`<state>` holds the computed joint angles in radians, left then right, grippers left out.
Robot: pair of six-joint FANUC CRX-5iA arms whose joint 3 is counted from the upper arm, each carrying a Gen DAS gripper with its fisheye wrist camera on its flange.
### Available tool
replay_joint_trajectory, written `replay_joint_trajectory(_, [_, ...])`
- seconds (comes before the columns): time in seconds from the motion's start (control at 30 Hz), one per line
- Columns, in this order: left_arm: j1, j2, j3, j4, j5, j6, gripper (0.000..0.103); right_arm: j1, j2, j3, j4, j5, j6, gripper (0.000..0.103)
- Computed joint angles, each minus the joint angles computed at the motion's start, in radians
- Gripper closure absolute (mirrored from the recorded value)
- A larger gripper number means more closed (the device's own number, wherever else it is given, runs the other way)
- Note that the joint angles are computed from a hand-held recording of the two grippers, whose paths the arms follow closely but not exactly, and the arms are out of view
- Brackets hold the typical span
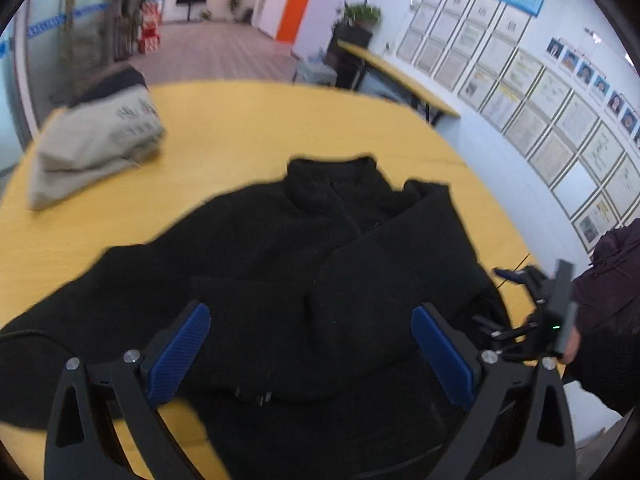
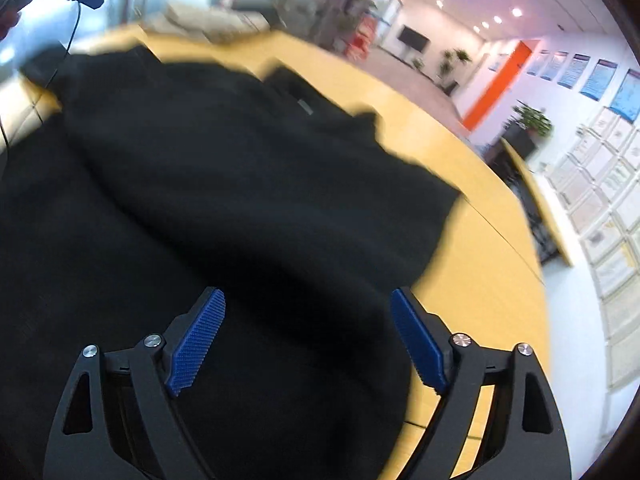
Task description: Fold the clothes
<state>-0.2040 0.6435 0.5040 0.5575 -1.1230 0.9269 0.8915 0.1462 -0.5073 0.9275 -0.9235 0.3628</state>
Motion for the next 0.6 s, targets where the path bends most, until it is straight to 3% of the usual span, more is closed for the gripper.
replay_joint_trajectory(0.03, [-0.009, 0.039, 0.039, -0.028, -0.013, 0.026, 0.0, -0.014, 0.003, -0.015, 0.017, -0.021, -0.025, 0.025])
replay_joint_trajectory(0.1, [-0.023, 0.111, 0.112, -0.081, -0.046, 0.077, 0.0, -0.042, 0.008, -0.027, 0.018, -0.035, -0.082, 0.046])
replay_joint_trajectory(0.17, [-0.028, 0.143, 0.137, -0.136, -0.063, 0.118, 0.0, -0.068, -0.005, -0.053, 0.038, -0.026, -0.17, 0.055])
replay_joint_trajectory(0.23, [-0.02, 0.14, 0.112, -0.149, -0.06, 0.13, 0.0, -0.078, -0.039, -0.097, 0.075, -0.005, -0.272, 0.058])
replay_joint_trajectory(0.27, [-0.016, 0.123, 0.08, -0.158, -0.037, 0.133, 0.0, -0.081, -0.056, -0.112, 0.077, 0.0, -0.317, 0.065])
replay_joint_trajectory(0.33, [-0.004, 0.093, 0.03, -0.164, -0.006, 0.16, 0.0, -0.088, -0.083, -0.135, 0.066, 0.007, -0.393, 0.065])
replay_joint_trajectory(0.4, [0.01, 0.074, 0.003, -0.199, 0.01, 0.236, 0.0, -0.097, -0.085, -0.127, -0.025, -0.004, -0.402, 0.065])
replay_joint_trajectory(0.47, [0.029, 0.074, -0.005, -0.221, -0.007, 0.299, 0.0, -0.103, -0.081, -0.111, -0.095, -0.006, -0.359, 0.065])
replay_joint_trajectory(0.53, [0.042, 0.041, -0.064, -0.201, 0.025, 0.28, 0.0, -0.096, -0.089, -0.099, -0.103, -0.006, -0.308, 0.063])
replay_joint_trajectory(0.6, [0.051, 0.015, -0.102, -0.168, 0.033, 0.246, 0.0, -0.087, -0.119, -0.1, -0.096, 0.007, -0.294, 0.044])
